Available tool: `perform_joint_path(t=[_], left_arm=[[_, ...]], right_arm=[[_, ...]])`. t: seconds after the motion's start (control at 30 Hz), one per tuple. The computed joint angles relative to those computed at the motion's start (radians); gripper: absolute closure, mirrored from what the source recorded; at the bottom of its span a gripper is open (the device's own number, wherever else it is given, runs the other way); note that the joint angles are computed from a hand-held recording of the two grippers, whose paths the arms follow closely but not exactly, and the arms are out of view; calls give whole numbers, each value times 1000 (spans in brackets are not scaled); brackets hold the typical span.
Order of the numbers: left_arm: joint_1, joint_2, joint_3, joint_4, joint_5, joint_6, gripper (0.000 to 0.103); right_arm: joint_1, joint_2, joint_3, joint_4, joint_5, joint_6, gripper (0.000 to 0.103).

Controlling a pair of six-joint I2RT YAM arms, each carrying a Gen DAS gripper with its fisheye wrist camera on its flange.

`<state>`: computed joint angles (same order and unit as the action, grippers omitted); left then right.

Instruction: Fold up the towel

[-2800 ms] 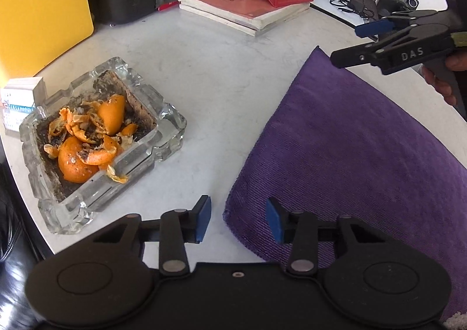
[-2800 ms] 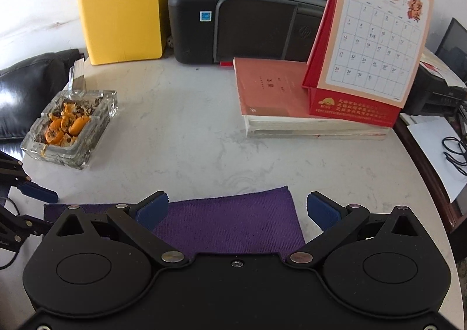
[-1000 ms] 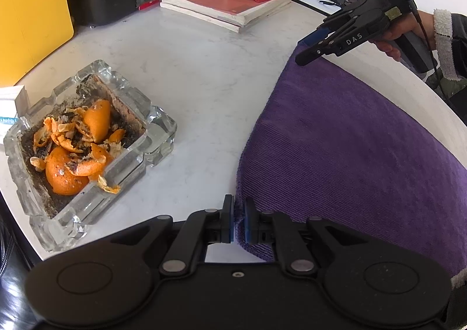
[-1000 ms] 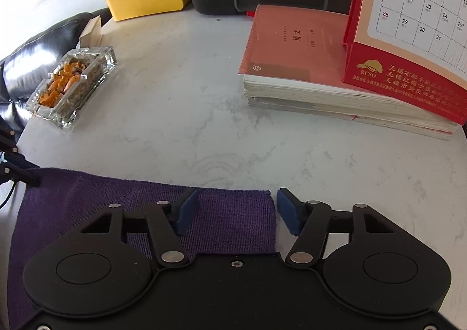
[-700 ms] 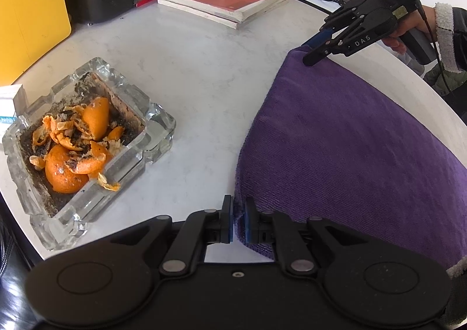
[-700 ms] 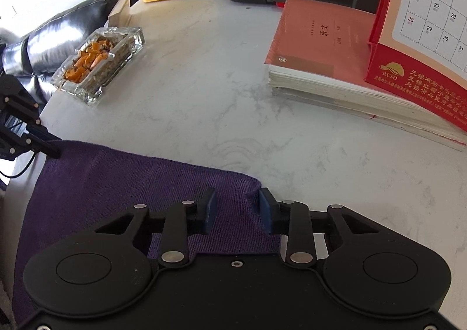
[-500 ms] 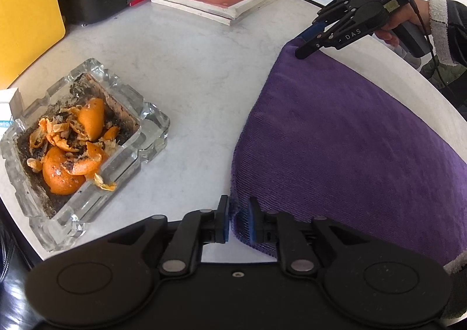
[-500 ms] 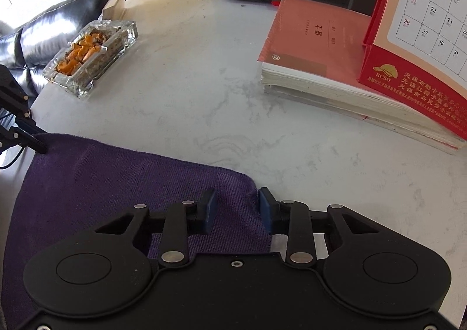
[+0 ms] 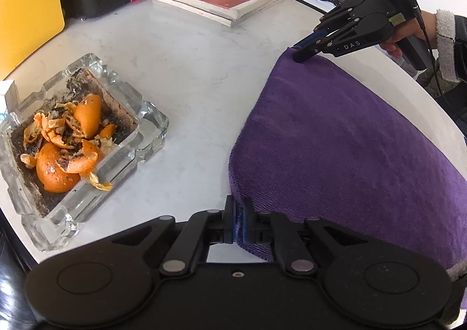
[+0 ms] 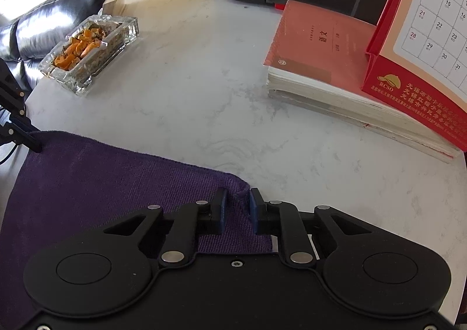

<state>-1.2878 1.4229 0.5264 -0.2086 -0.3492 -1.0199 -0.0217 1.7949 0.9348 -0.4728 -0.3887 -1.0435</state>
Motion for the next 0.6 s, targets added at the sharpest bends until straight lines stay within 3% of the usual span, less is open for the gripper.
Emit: perform_joint_path(t=[0.6], left_arm=[[-86, -98, -4, -5, -69, 11, 100]], right_arm=[[-19, -337, -177, -8, 16, 106, 88]])
